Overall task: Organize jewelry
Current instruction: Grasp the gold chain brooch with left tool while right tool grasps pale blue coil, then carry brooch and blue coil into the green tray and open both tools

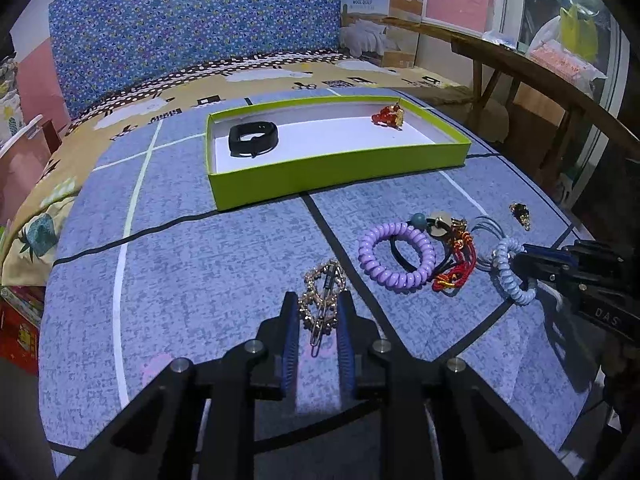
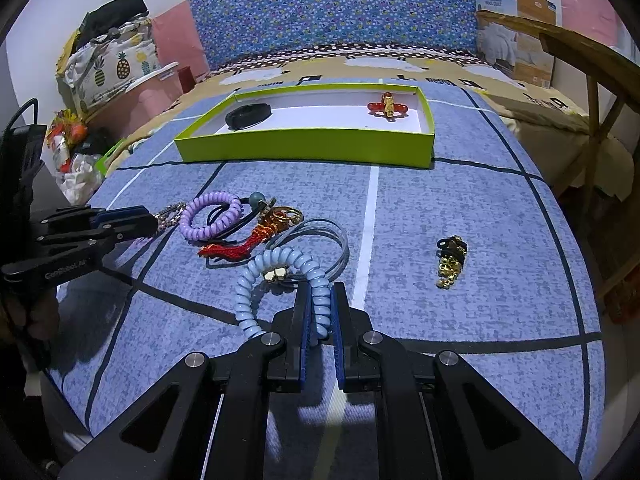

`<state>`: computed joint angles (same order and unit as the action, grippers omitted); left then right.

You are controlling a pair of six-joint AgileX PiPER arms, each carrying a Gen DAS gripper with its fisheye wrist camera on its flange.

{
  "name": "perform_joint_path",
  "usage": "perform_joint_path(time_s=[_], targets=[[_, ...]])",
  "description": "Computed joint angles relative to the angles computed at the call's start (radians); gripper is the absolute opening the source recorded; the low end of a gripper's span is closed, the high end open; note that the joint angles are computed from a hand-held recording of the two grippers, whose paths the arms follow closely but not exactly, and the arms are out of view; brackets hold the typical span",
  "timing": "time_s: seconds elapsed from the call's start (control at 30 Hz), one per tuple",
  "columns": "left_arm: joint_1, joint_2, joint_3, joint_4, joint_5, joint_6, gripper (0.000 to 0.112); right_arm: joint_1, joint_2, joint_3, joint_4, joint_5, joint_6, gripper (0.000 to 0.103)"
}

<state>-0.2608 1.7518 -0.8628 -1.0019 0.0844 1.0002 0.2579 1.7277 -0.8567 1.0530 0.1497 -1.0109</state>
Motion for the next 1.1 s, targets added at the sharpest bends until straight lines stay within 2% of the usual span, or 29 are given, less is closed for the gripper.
perform_joint_path(time_s=[0.2, 0.4, 0.57, 0.97, 1.1], targets=[[0.013, -0.018, 0.027, -0.188, 0.003, 0.187, 0.020, 0.000, -0.009, 0.005, -0.019, 0.000, 0.021, 0.009], [0.027, -0.050, 0.062, -0.483, 0.012, 0.473, 0.020, 0.005, -0.036, 0.023, -0.026, -0.007, 0.031, 0.009], [0.035, -0.076, 0.081, -0.607, 0.017, 0.592, 0.020, 0.006, -0.056, 0.034, -0.025, -0.011, 0.030, 0.009], [0.027, -0.124, 0.070, -0.653, 0.021, 0.625, 0.020, 0.000, -0.091, 0.021, -0.022, -0.006, 0.029, 0.009], [0.013, -0.119, 0.040, -0.705, 0.023, 0.680, 0.020, -0.012, -0.088, -0.009, -0.034, -0.001, 0.035, 0.009]])
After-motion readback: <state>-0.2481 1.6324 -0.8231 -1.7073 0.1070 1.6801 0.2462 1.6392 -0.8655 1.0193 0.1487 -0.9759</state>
